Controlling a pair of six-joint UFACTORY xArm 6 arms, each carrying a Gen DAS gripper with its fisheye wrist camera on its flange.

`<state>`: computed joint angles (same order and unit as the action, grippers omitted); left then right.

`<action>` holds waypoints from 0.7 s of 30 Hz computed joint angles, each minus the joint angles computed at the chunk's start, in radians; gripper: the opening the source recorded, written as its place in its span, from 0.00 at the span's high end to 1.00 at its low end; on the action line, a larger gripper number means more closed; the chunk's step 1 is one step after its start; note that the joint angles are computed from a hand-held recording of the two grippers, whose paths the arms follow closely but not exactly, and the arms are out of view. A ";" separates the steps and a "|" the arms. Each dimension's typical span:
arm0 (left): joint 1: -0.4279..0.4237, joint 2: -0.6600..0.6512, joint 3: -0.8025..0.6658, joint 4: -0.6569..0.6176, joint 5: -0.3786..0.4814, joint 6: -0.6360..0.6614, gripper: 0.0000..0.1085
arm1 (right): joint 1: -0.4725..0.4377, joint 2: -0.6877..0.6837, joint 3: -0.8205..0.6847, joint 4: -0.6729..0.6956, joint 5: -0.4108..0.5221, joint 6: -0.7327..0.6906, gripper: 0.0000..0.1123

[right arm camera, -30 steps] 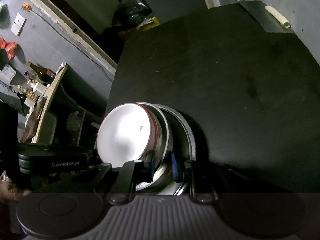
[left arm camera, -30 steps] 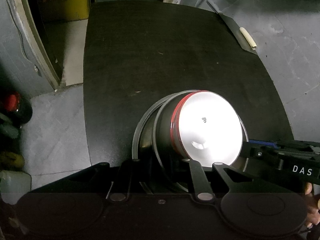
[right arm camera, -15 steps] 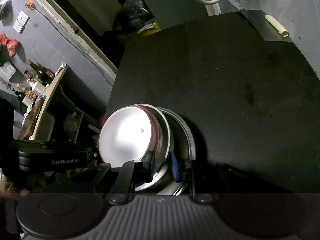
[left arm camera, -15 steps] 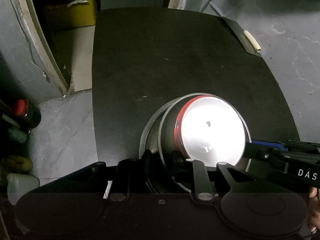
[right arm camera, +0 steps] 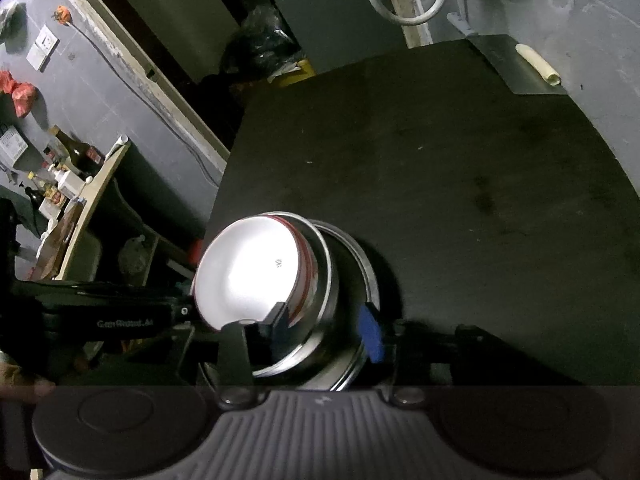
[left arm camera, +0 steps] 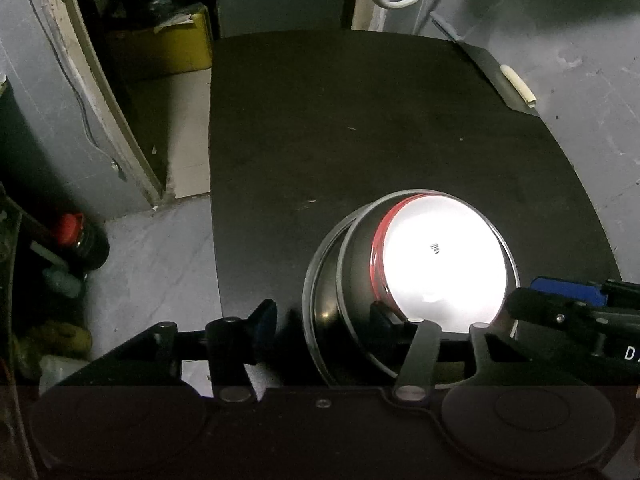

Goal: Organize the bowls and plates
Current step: 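Open both grippers and release the steel bowl on the plates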

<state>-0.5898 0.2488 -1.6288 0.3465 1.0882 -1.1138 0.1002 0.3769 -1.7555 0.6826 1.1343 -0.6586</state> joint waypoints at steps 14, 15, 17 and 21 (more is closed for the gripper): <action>-0.022 0.002 -0.029 0.035 0.056 -0.039 0.38 | -0.006 -0.042 0.052 0.031 -0.038 -0.046 0.38; -0.024 0.002 -0.032 0.039 0.062 -0.044 0.37 | -0.006 -0.047 0.056 0.032 -0.040 -0.050 0.35; -0.029 0.000 -0.037 0.050 0.076 -0.054 0.33 | -0.009 -0.054 0.063 0.034 -0.046 -0.059 0.32; -0.040 -0.010 -0.038 0.075 0.096 -0.085 0.23 | -0.016 -0.079 0.088 0.050 -0.064 -0.083 0.23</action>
<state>-0.6297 0.2389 -1.6668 0.4211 1.1846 -1.1993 0.0845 0.2979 -1.6676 0.7323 1.0699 -0.7413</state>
